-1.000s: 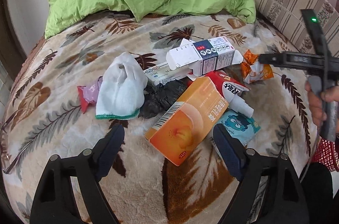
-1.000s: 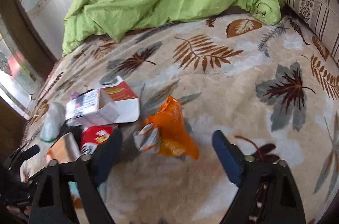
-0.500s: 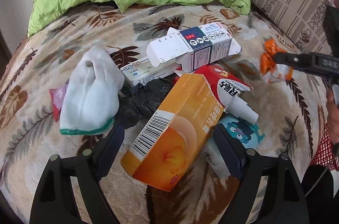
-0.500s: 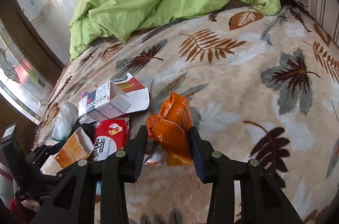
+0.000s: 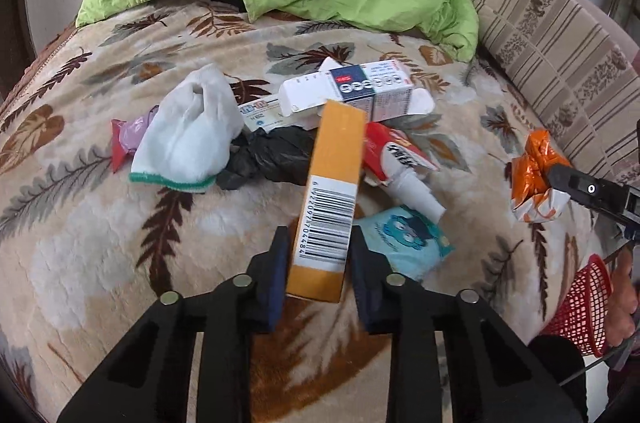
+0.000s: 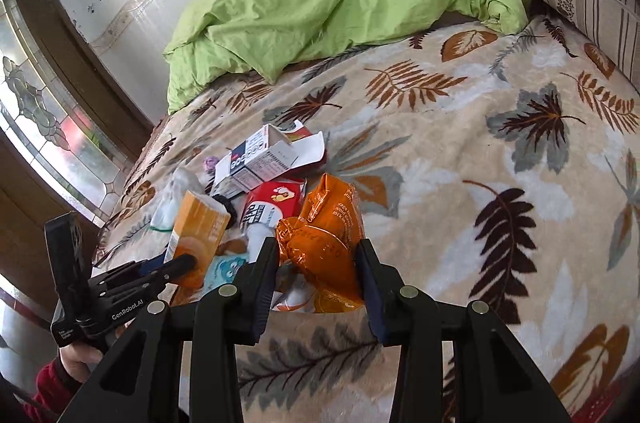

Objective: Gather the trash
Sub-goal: 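Carry both items to the red wastebasket and open both tools to drop them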

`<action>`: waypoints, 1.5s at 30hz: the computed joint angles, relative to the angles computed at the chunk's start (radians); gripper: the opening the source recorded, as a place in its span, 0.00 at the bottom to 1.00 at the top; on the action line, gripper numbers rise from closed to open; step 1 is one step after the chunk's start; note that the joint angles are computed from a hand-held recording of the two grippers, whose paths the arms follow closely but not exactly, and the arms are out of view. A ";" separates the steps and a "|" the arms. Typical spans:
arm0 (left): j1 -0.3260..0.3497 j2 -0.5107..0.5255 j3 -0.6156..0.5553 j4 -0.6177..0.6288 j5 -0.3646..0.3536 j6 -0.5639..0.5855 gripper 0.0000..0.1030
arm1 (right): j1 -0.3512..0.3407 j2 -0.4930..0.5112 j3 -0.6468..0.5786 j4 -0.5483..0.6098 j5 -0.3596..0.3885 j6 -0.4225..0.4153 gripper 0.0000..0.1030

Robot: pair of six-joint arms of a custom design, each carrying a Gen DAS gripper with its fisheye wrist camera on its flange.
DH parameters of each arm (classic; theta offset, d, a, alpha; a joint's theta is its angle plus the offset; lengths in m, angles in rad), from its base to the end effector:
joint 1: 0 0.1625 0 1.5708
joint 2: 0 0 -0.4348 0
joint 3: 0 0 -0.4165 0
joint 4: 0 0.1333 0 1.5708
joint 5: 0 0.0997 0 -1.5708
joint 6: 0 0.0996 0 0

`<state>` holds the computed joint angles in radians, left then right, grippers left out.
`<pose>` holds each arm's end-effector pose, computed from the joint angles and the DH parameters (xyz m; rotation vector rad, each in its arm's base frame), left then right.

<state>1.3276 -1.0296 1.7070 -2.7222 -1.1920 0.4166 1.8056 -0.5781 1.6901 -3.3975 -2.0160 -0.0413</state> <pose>0.0015 -0.7005 0.2373 0.7467 2.5616 -0.5971 0.2468 -0.6430 0.0241 0.1397 -2.5975 1.0199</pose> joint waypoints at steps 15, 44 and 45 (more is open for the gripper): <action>-0.071 -0.141 0.167 -0.017 -0.114 0.010 0.22 | 0.040 -0.090 0.185 -0.139 -0.028 0.053 0.41; -0.447 0.034 0.331 0.182 -0.391 0.039 0.33 | -0.011 -0.492 0.843 -0.517 -0.476 0.444 0.51; -0.445 0.030 0.329 0.179 -0.397 0.032 0.37 | -0.013 -0.495 0.848 -0.521 -0.473 0.448 0.51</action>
<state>0.8827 -0.9995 2.0364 -2.5429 -1.5891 0.4486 1.7931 -1.0733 2.5378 -3.9186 -2.4888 0.4068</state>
